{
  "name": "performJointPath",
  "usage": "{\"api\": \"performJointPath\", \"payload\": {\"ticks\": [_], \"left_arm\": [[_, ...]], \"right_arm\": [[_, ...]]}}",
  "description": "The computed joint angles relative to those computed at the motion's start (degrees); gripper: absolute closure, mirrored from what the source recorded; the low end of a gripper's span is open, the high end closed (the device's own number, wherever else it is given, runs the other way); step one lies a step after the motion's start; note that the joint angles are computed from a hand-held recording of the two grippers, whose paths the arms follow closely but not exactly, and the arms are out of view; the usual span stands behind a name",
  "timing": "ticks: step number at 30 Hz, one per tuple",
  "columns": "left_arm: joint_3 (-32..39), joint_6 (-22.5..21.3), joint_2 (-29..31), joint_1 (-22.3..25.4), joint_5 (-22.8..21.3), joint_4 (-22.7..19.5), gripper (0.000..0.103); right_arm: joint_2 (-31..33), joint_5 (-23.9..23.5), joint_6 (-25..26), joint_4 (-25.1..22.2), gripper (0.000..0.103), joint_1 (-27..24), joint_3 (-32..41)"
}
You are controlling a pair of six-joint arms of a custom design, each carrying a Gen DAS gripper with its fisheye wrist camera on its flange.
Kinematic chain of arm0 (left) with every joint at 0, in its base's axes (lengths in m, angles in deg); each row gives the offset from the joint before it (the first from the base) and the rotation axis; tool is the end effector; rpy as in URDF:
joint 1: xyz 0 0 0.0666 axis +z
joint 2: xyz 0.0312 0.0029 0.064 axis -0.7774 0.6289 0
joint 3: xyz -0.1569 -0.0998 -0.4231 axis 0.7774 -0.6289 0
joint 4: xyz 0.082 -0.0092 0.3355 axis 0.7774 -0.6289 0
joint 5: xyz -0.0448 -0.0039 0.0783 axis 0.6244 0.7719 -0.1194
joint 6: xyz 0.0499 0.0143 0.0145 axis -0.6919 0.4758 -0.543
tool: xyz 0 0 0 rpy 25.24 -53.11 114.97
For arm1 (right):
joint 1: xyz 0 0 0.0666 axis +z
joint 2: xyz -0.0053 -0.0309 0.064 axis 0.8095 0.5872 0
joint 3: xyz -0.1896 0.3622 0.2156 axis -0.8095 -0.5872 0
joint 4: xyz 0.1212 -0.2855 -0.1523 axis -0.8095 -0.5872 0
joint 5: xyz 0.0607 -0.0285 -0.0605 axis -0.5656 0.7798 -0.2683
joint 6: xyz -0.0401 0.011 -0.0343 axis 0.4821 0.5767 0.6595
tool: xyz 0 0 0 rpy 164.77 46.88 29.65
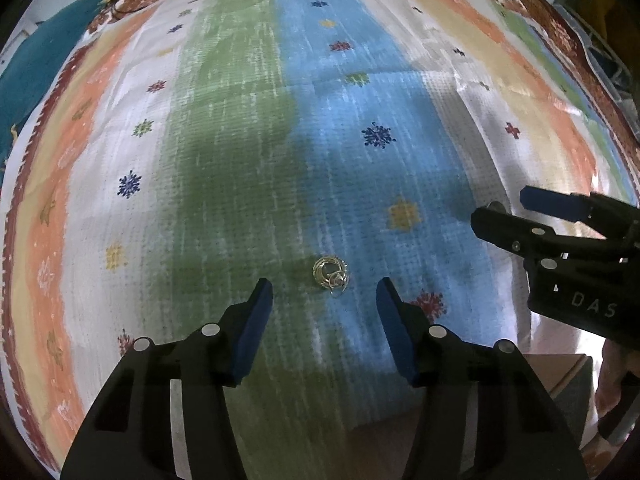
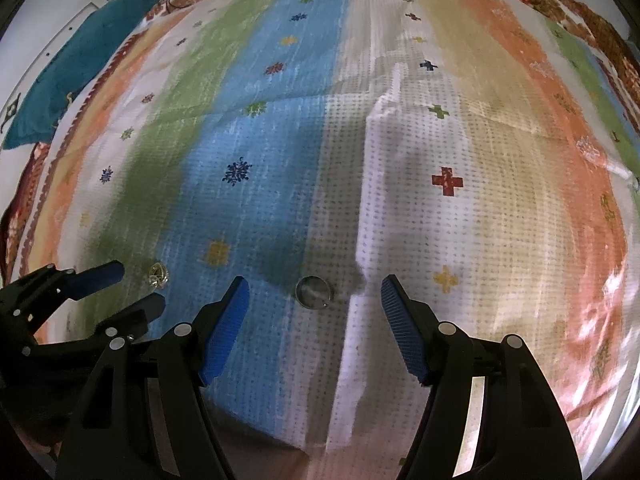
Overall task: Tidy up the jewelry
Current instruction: 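Close the left tool on one silver ring while the right grasps the other ring, then lift both held silver rings and carry them over the tin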
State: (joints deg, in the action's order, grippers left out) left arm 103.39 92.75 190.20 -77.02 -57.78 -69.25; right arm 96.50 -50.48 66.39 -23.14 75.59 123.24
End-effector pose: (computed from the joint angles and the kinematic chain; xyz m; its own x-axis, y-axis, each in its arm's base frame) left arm 0.5752 -0.2802 0.3853 -0.9320 0.2170 -0.2904 0.2405 0.9695 -0.0475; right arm 0.6097 0.2427 0.4045 -0.9521 -0.0709 -0.2975 -0.1204 0.9811 0.1516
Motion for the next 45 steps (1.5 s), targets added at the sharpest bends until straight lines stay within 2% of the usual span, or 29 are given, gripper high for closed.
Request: {"api": "performJointPath", "payload": {"ticks": [2,6,9,16,20,22,27,37,45], "left_arm": [[0.56,-0.33,0.55,0.12,-0.12,-0.63,0.051],[1.16,0.46,1.14,0.77,0.58,-0.73,0.055],[1.38,-0.51,1.36,0.58,-0.55,-0.61,0.057],[1.47,-2.34,1.45,-0.47,-2.82,-0.42,0.078],[1.24,-2.38,1.31,-0.1,-2.69,-0.18,0.083],[1.08,-2.31,1.18,0.15,-2.35,0.02,0.089],[0.2,-2.11,0.43,1.11,-0.17,0.85,0.09],[-1.8,-0.83,-2.0,1.82,0.58,1.69,0.091],[-5.27,0.45,-6.11,1.8,0.19,3.85,0.091]], "right_arm": [[0.28,-0.39,-0.33,0.19,0.043,-0.05,0.37],[1.16,-0.22,-0.41,-0.82,0.046,0.01,1.84],[1.47,0.94,-0.09,-1.4,0.053,0.12,2.13],[2.1,3.66,1.22,-3.1,0.074,0.38,3.05],[1.9,4.19,1.52,-2.98,0.077,0.35,2.56],[1.71,4.67,1.43,-2.62,0.082,0.35,2.18],[1.03,3.31,1.05,-1.73,0.082,-0.1,1.13],[-1.34,2.23,1.0,0.09,0.082,-0.1,-0.74],[-5.27,1.69,-0.1,4.33,0.082,0.24,-4.32]]}}
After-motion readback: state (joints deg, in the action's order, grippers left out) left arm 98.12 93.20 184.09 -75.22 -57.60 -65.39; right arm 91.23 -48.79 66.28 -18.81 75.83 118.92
